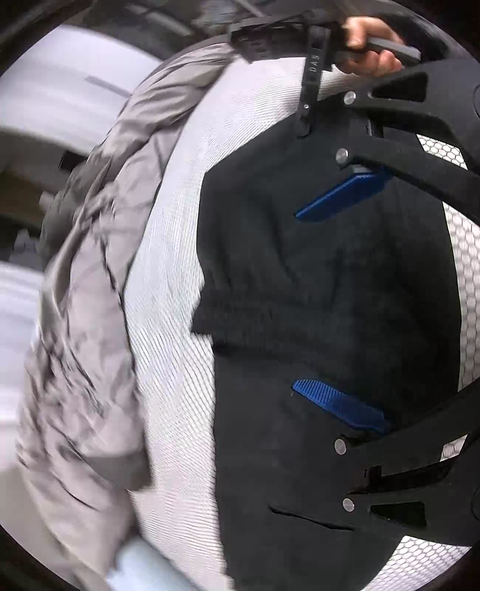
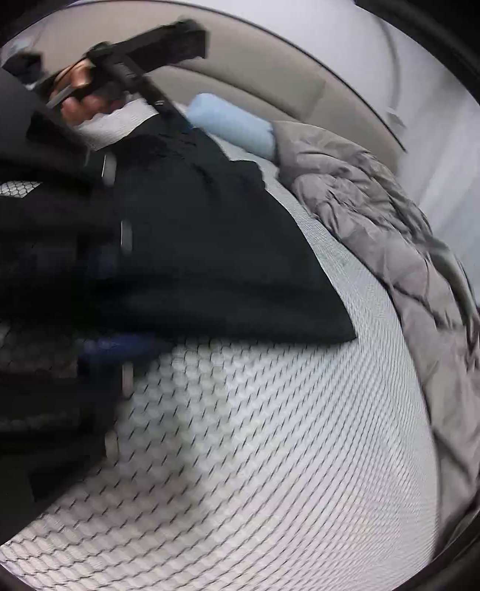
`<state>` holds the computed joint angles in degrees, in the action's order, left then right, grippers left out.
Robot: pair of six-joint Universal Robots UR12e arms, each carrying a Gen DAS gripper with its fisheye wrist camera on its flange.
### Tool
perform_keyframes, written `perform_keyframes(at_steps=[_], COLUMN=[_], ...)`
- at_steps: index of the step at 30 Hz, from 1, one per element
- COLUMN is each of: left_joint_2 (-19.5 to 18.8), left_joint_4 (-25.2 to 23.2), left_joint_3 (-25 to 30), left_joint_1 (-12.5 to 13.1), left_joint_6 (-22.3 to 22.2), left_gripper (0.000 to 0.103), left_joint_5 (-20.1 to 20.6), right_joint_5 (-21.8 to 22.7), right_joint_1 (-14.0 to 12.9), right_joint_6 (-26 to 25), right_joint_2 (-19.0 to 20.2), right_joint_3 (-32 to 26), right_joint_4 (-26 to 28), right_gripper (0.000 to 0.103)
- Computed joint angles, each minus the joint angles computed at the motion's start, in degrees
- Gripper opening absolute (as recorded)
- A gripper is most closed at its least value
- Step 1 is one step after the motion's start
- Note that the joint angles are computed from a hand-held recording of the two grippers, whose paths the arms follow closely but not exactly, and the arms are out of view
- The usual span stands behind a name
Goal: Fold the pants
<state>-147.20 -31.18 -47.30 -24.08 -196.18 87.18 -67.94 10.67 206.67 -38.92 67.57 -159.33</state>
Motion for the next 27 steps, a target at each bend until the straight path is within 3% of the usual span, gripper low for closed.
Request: perform_keyframes(at_steps=[4, 6, 8, 10, 12, 14, 15, 18, 20, 24, 27], left_joint_2=[-0.6, 0.0, 0.9, 0.9, 0.1, -1.3, -2.1, -3.1, -2.5, -1.2, -0.5], left_joint_4=[0.3, 2.0, 4.8, 5.3, 0.2, -6.3, -9.5, -11.5, -12.6, -13.3, -9.4], left_joint_3=[0.3, -1.0, -2.8, -3.0, -1.2, 1.7, 3.2, 4.2, 3.5, 1.7, 0.9], left_joint_1=[0.2, -0.2, -0.2, -0.5, -1.1, -1.4, -1.7, -2.0, -1.0, -0.7, -0.8], left_joint_6=[2.0, 4.1, 6.3, 11.8, 16.3, 18.9, 20.7, 23.3, 22.2, 24.0, 22.9], left_gripper=[0.086, 0.086, 0.086, 0.083, 0.064, 0.053, 0.051, 0.036, 0.03, 0.028, 0.028], left_joint_5=[5.0, 7.3, 3.9, -2.8, -6.5, -10.7, -11.0, -8.5, -12.4, -9.9, -8.9], right_joint_5=[-11.9, -16.8, -20.9, -19.1, -14.6, -14.2, -15.2, -22.5, -22.3, -22.7, -17.0], right_joint_1=[1.6, 2.4, 3.4, 3.9, 4.5, 5.6, 6.1, 7.6, 7.2, 5.9, 5.0], right_joint_6=[-2.8, -3.7, -6.9, -10.3, -14.5, -18.4, -20.6, -27.1, -28.6, -25.3, -22.6], right_joint_2=[0.3, -0.7, -1.8, -3.1, -3.0, -2.0, -1.4, 1.0, 0.0, -2.1, -3.2], right_joint_3=[-3.1, -2.6, -1.1, 1.6, 1.4, -0.4, -1.4, -5.0, -3.1, -0.6, 1.4], right_joint_4=[2.8, 0.9, -3.3, -8.1, -6.1, -1.7, 0.8, 9.8, 8.6, 9.6, 4.7], right_gripper=[0.02, 0.021, 0.023, 0.047, 0.05, 0.05, 0.05, 0.049, 0.049, 0.049, 0.049])
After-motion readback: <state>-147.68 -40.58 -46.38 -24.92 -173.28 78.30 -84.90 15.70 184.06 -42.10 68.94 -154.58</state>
